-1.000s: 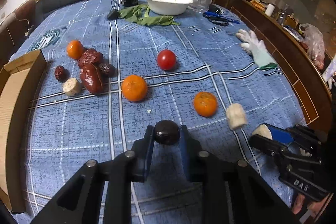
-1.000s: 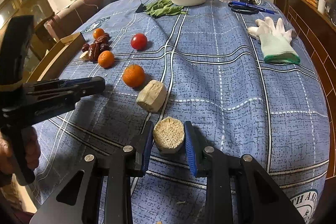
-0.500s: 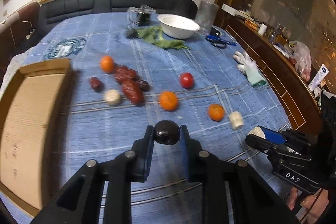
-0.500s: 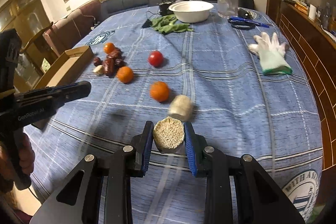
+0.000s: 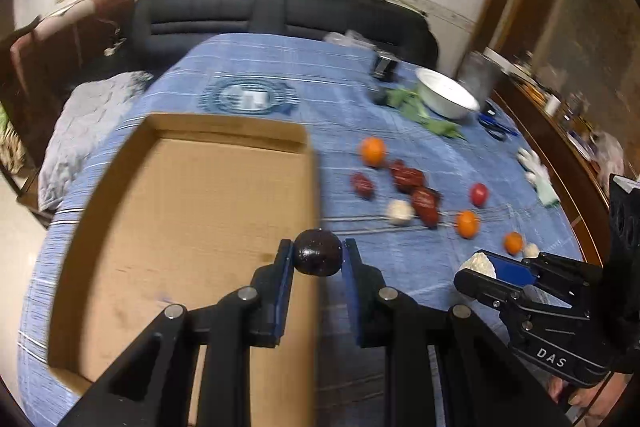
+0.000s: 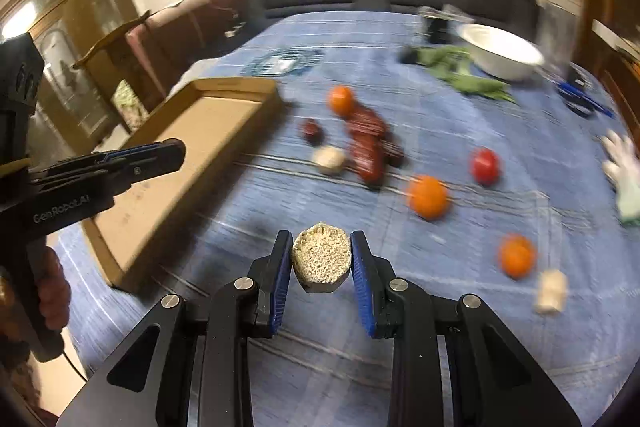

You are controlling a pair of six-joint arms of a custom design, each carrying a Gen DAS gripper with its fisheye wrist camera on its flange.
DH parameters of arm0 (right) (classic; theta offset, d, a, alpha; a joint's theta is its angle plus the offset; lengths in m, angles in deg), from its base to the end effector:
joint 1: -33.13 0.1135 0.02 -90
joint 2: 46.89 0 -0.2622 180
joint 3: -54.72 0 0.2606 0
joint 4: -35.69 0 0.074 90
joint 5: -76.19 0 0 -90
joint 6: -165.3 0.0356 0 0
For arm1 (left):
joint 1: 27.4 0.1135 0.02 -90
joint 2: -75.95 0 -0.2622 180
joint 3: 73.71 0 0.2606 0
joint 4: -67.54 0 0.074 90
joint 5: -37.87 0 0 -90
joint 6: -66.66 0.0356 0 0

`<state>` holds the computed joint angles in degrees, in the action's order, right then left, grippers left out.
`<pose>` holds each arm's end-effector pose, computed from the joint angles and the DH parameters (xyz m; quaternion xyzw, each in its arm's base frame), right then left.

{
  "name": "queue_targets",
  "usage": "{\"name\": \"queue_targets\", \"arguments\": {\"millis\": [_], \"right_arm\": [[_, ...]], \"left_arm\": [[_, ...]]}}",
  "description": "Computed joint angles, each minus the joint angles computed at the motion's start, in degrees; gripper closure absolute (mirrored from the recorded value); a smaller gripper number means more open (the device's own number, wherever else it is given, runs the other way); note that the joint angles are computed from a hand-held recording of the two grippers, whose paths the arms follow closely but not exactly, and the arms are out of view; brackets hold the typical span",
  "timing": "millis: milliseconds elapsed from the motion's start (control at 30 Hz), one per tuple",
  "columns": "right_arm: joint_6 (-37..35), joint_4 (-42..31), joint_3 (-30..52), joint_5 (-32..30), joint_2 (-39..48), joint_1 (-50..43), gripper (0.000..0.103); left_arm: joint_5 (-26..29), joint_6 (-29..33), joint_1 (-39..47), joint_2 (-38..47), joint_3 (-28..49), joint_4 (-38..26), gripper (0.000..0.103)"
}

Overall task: Organize fruits
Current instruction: 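Carry the plum and rice cake with both tools over the cardboard tray, then open both tools to drop the plum and rice cake into the tray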

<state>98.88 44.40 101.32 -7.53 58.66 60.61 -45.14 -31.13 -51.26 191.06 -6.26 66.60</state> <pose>0.2632 0.1325 0.0588 -0.0133 0.9391 0.0999 0.3286 0.3449 -0.1573 0.0763 0.1518 0.9215 -0.1511 0.3239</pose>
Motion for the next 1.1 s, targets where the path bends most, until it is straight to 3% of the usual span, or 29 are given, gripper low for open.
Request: {"name": "queue_targets", "arguments": {"millis": [200,700,1100], "right_arm": [[-0.87,-6.64,16.49,-1.17,9.07,3.8,0.075],[-2.86,-28.03,61.52,-2.13,36.39,2.97,0.075],[-2.55,-35.63,74.59,-1.53,45.19,1.32,0.075]], "left_arm": [[1.02,3.76,6.45,3.9,5.33,-2.74,0.077],[1.71,7.15,12.95,23.83,34.69,-17.56,0.077],[3.29,6.81,14.22,30.95,44.3,-23.42,0.076]]}}
